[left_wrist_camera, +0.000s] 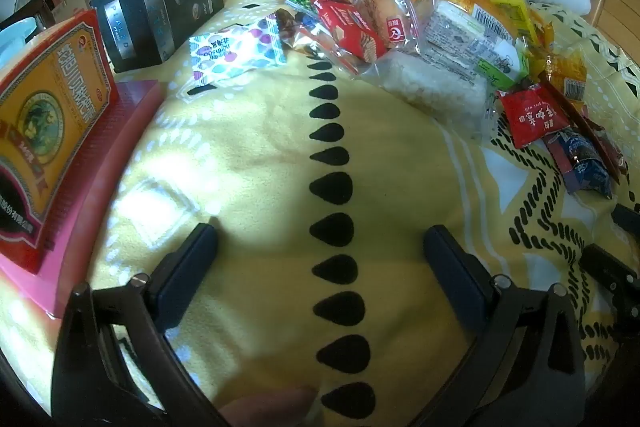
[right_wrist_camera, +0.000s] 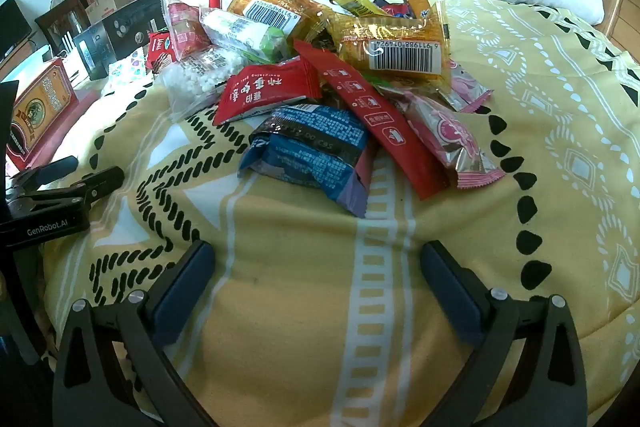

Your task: Organize snacks

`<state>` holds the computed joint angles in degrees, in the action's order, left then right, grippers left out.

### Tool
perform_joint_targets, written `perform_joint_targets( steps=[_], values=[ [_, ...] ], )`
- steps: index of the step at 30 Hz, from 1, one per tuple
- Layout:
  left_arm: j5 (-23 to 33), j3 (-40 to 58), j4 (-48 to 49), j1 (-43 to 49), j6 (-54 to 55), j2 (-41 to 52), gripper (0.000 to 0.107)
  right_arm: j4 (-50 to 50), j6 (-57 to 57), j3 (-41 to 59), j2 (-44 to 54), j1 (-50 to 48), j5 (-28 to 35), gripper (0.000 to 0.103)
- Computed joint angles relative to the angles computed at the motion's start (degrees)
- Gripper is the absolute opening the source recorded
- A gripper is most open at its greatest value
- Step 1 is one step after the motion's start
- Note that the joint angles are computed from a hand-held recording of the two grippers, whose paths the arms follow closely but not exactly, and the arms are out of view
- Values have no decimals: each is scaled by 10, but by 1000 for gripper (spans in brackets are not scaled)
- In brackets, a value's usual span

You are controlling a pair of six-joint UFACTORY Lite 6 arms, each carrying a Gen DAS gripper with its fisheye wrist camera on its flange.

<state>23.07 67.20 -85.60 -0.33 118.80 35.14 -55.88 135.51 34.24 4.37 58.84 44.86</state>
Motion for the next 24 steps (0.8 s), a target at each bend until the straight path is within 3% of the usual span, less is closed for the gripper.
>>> perform_joint_targets(
  steps=[24],
  values=[
    [-2,-1,-5,-1,4,-1,103,2,2,-6,-7,5,0,103]
  ],
)
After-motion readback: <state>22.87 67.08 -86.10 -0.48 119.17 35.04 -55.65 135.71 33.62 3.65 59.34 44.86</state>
